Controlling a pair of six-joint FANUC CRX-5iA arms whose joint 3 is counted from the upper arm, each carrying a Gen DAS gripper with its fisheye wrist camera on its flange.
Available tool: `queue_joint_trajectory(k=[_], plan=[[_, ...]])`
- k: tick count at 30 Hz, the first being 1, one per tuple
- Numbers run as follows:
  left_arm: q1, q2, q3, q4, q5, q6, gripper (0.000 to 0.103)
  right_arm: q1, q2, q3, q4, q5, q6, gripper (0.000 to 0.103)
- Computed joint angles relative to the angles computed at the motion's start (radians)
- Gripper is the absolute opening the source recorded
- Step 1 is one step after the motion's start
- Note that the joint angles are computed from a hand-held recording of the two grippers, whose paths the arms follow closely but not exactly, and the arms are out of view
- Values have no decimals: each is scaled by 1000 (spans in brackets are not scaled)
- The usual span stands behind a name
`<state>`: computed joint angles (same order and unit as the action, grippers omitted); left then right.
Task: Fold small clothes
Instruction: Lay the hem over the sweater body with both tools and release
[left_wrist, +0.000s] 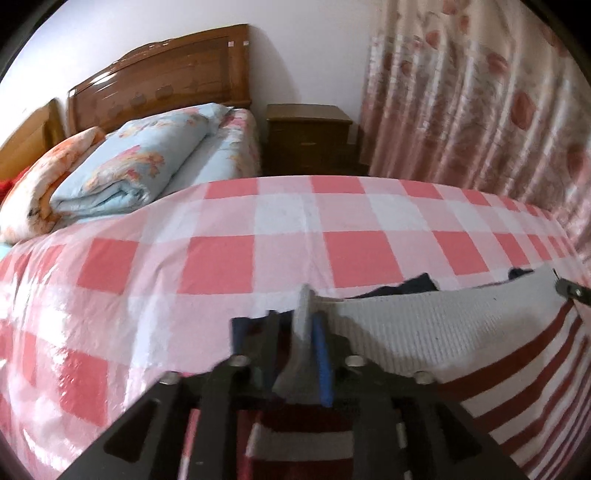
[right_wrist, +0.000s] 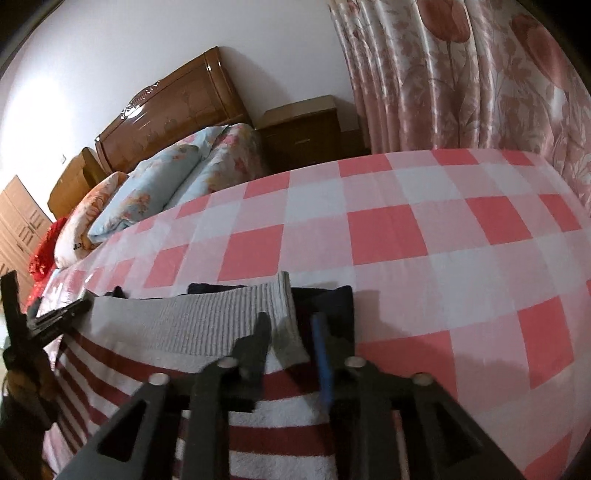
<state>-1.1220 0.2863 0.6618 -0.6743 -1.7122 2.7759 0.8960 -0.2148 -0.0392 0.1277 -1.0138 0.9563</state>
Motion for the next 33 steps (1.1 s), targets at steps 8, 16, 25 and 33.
queue_joint_trajectory(k=[8,16,25,33], plan=[[-111,135,252,-172,-60,-101,103,176,6,-7,206,4,-39,27],[-22,134,168,-6,-26,-45,103,265,85,-3,292,-67,-22,28],[-2,83,80,35,-1,19,103,165,7,-84,288,-32,-97,28],[-60,195,310,-88,-53,-83,103,287,70,-13,338,-51,-154,30]])
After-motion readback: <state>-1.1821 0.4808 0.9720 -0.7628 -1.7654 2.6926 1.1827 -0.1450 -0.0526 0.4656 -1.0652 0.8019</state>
